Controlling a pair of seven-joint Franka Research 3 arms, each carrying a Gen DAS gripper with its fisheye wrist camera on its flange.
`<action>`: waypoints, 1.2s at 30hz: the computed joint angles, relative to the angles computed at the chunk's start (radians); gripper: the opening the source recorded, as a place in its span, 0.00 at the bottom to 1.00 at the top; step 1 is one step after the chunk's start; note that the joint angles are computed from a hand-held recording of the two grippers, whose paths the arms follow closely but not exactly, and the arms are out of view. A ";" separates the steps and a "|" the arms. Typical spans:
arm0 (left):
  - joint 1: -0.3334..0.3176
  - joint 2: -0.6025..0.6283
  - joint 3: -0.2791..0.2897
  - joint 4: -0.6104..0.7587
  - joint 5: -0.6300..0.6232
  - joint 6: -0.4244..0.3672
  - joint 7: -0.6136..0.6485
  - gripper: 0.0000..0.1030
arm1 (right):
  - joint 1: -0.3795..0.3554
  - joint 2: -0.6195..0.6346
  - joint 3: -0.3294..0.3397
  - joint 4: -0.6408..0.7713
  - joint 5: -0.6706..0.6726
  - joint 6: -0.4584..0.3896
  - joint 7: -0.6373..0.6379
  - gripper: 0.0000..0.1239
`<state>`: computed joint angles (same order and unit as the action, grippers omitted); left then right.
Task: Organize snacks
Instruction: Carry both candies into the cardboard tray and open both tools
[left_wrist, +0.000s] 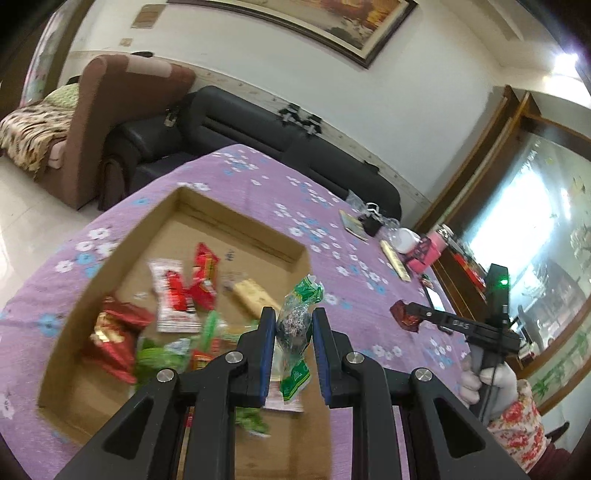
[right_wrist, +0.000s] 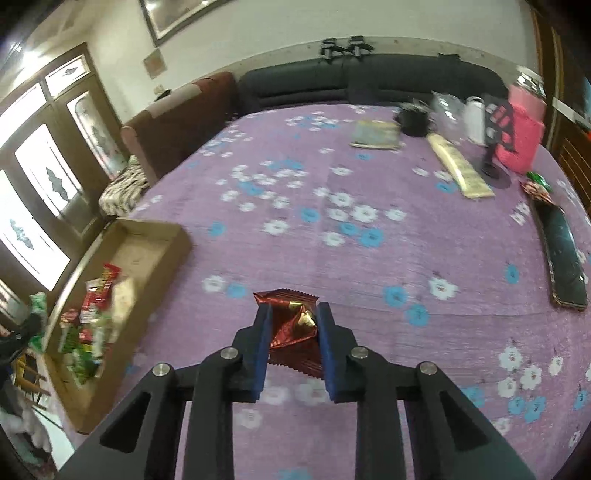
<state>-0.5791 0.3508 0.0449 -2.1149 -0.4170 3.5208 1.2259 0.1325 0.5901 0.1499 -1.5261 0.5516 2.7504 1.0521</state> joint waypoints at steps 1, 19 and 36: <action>0.004 -0.004 0.000 -0.011 -0.003 0.004 -0.004 0.20 | -0.002 -0.003 0.013 0.001 0.008 -0.006 -0.009 0.19; -0.449 0.052 0.515 -0.025 -0.315 -0.167 0.139 0.20 | 0.225 0.184 0.009 0.340 -0.093 -0.173 0.046 0.19; -0.531 0.008 0.573 -0.076 -0.348 -0.080 0.154 0.60 | 0.326 0.353 -0.059 0.547 -0.344 -0.120 0.259 0.32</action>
<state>-1.1105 0.3592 0.6184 -2.1908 -0.7645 3.4403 1.3796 0.4588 0.9434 0.0912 -0.9790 0.2077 2.6302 1.3109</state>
